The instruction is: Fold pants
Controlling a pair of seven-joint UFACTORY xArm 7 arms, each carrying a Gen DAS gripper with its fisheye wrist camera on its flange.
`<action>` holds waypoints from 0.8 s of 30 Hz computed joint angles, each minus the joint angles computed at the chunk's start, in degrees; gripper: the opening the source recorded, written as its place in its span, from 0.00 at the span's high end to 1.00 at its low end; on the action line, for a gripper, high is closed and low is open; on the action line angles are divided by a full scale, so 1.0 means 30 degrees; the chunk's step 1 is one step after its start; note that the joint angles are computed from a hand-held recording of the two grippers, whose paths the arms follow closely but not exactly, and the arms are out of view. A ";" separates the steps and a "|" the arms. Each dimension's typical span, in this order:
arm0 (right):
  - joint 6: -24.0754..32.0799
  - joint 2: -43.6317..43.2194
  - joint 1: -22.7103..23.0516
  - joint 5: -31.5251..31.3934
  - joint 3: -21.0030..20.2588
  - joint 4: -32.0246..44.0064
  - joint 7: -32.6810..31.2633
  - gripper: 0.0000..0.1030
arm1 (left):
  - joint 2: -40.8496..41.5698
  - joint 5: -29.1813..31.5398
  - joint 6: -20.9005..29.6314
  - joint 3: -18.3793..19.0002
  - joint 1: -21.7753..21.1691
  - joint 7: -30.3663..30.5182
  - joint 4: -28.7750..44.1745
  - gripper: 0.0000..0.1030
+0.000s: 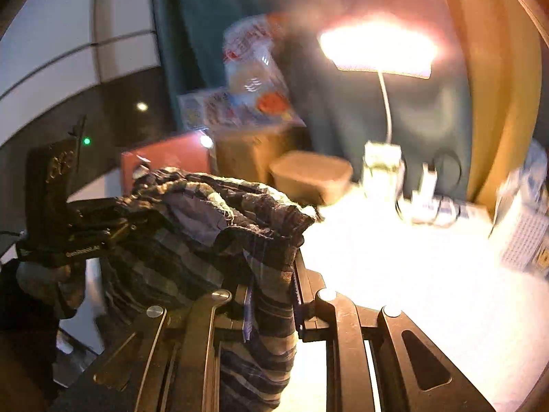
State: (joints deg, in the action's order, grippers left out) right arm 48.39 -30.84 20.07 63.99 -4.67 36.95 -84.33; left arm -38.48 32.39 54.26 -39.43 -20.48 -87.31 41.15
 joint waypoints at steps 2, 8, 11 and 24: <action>-0.0558 0.1587 0.0041 0.0094 0.0280 0.0597 0.0002 0.82 | 0.0483 -0.0104 -0.0759 0.0691 0.0056 0.0235 -0.0558 0.78; -0.2365 0.5336 0.0001 0.0613 0.1690 0.2196 -0.0187 0.82 | 0.1355 -0.0537 -0.2480 0.2286 0.0077 0.0136 -0.1976 0.71; -0.2951 0.6841 -0.0225 0.0164 0.2348 0.2951 0.0129 0.82 | 0.1148 -0.0929 -0.3331 0.2901 0.0009 -0.0214 -0.2842 0.56; -0.5354 0.8410 -0.0982 -0.0333 0.3419 0.3704 0.1210 0.32 | -0.2121 -0.2766 -0.1987 0.2489 0.0661 -0.1688 -0.3648 0.25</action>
